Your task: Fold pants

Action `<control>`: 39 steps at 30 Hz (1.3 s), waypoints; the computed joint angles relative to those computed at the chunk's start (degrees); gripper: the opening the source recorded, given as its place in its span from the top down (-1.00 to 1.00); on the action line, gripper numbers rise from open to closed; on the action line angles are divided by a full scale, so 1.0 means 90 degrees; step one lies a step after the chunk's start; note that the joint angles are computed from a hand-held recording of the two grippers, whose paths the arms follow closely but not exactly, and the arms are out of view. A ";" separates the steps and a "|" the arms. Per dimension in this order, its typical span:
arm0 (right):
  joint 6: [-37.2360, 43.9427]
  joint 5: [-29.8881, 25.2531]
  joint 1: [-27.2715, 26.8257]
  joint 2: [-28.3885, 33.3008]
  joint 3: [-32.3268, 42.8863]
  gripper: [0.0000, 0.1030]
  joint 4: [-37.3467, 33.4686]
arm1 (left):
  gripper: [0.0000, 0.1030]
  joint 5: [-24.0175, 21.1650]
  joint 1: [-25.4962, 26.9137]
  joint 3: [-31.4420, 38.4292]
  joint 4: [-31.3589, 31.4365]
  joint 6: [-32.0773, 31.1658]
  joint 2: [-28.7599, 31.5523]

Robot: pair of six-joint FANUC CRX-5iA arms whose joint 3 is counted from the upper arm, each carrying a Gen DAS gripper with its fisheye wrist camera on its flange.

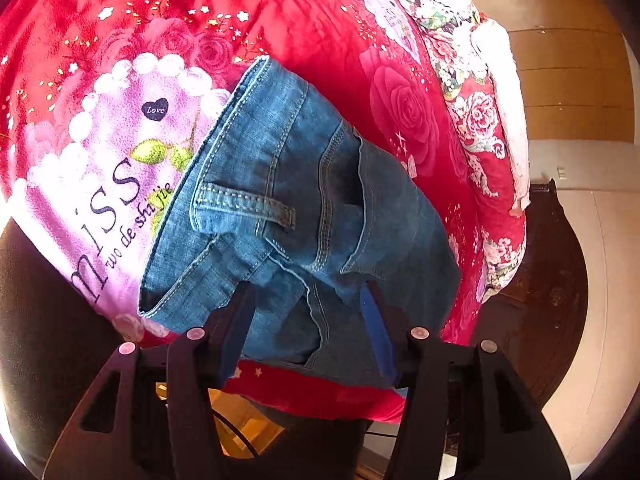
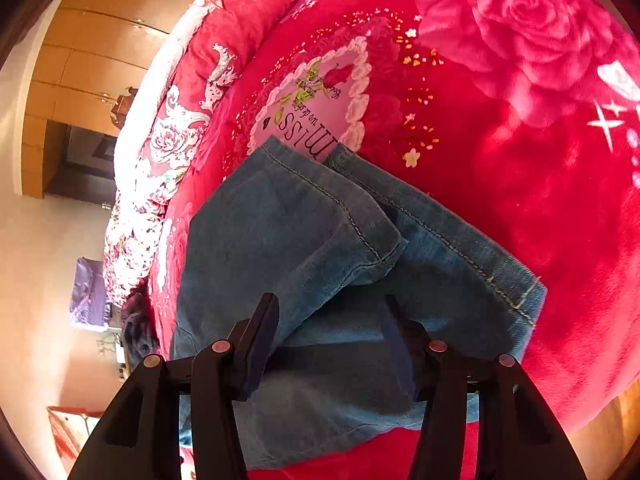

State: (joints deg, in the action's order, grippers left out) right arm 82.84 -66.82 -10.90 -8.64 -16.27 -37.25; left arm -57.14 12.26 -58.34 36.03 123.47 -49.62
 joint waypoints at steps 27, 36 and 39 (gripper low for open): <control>0.0598 -0.0341 -0.0341 -0.0465 -0.0621 0.82 0.0626 | 0.87 -0.0075 -0.0865 -0.0189 0.0115 -0.0731 0.1463; 0.0477 0.0014 -0.0474 -0.0836 -0.0188 0.18 0.1531 | 0.72 -0.1914 0.0567 0.0242 -0.0042 -0.2410 0.0133; 0.0767 0.0073 -0.0380 -0.0405 0.0273 0.12 0.1323 | 0.51 -0.1890 0.1311 0.0489 -0.0271 -0.2578 0.0088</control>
State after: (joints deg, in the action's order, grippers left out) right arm 89.74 -66.16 -14.32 -12.29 -13.81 -25.35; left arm -74.15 24.06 -53.94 33.59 100.27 -48.83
